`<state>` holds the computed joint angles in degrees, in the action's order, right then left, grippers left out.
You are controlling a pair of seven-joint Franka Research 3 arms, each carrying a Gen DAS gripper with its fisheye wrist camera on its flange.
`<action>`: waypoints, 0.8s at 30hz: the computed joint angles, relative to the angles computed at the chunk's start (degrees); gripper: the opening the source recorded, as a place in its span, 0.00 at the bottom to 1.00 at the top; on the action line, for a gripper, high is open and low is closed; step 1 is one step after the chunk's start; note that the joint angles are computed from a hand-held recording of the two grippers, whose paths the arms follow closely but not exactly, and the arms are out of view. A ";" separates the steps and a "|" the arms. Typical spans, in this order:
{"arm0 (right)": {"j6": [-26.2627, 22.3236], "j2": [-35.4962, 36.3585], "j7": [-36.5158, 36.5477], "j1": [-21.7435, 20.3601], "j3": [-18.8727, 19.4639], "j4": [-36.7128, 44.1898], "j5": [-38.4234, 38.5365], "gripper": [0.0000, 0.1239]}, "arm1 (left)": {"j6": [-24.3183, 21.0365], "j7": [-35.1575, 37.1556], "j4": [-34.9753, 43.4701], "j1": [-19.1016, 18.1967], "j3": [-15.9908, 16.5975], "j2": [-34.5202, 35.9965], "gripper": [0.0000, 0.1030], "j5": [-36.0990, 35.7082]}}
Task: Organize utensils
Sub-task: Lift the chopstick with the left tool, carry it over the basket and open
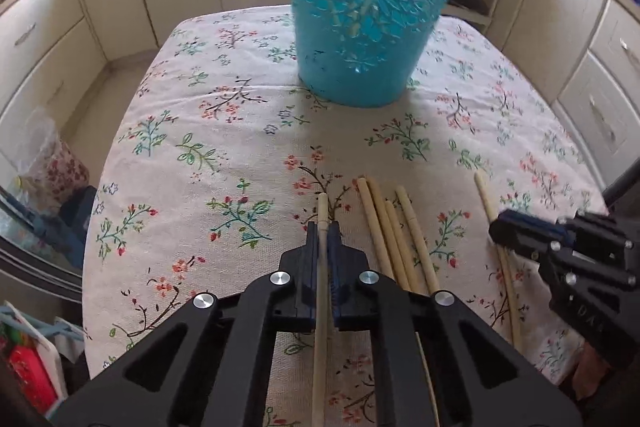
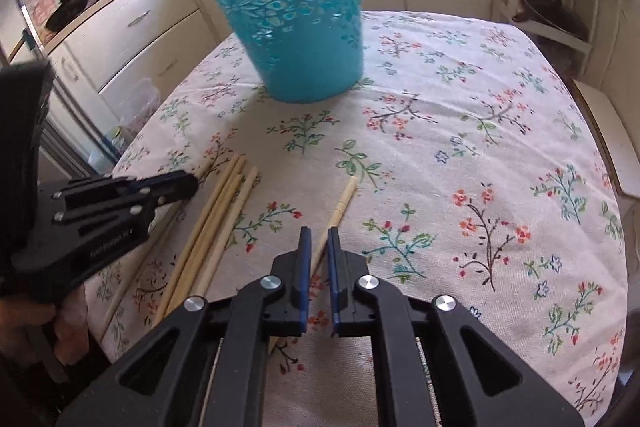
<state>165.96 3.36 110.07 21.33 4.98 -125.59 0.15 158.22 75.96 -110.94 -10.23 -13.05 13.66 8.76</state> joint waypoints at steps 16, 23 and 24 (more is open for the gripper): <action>-9.65 2.65 -0.32 1.12 -0.06 6.76 -4.78 0.07 | -3.03 6.96 0.70 2.36 -1.38 -0.19 0.05 -6.08; -3.47 2.20 7.09 2.43 -1.58 3.68 -11.77 0.07 | -1.00 5.99 0.10 0.68 -0.09 -0.24 0.05 -1.04; -0.67 2.07 9.09 2.48 -1.94 2.40 -12.97 0.07 | 0.13 6.94 -0.51 1.36 -0.74 -0.59 0.05 -2.78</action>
